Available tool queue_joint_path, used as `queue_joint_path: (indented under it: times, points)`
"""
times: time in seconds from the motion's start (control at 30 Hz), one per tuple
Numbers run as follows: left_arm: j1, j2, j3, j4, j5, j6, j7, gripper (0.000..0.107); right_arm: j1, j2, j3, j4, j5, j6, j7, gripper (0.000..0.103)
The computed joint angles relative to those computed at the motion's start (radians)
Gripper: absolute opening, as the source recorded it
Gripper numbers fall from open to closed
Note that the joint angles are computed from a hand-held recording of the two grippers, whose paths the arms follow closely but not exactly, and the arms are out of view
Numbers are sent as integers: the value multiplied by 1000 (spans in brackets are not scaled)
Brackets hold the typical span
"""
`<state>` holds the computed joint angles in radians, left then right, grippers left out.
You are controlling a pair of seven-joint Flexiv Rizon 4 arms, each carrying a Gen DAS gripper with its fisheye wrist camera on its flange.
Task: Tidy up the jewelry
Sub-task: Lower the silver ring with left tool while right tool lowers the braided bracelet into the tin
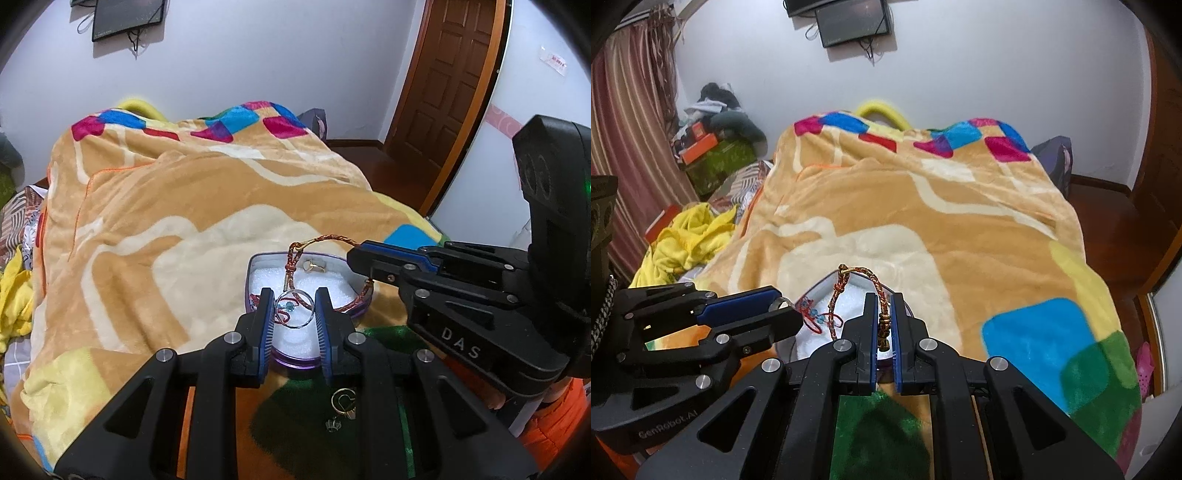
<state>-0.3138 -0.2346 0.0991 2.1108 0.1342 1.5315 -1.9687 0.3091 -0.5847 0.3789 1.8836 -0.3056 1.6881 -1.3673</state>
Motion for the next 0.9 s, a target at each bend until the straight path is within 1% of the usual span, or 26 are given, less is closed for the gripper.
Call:
queue_joint_path:
  times: [0.1, 0.17, 0.2, 0.3, 0.4, 0.5, 0.63, 0.7, 0.8, 0.9]
  points:
    - [16, -11, -22, 2, -23, 4, 20, 21, -33, -16, 38, -21, -1, -41, -12, 6]
    - [21, -18, -30, 1, -36, 1, 34, 21, -67, -28, 81, -37, 7, -74, -32, 6]
    - [26, -22, -37, 0, -46, -1, 45, 21, -69, -31, 87, -43, 15, -86, -39, 6]
    - [17, -30, -28, -9, -51, -13, 51, 21, -74, -32, 97, -56, 45, -116, -60, 6]
    - [16, -33, -28, -10, -57, -14, 59, 21, -97, -41, 134, -74, 81, -150, -99, 6]
    - [-11, -34, 3, -23, -30, -23, 37, 21, -110, -44, 159, -90, 120, -182, -139, 6]
    - [5, -28, -17, -16, -41, -23, 48, 21, -103, -32, 158, -93, 166, -196, -184, 10]
    - [5, -21, -16, -13, -39, -23, 49, 21, -91, -19, 146, -85, 184, -188, -201, 18]
    - [3, -9, -14, -9, -33, -24, 45, 21, -66, 1, 118, -68, 199, -159, -209, 28]
    - [-12, 11, 7, -10, 0, -34, 15, 21, -48, 18, 94, -53, 201, -140, -204, 28]
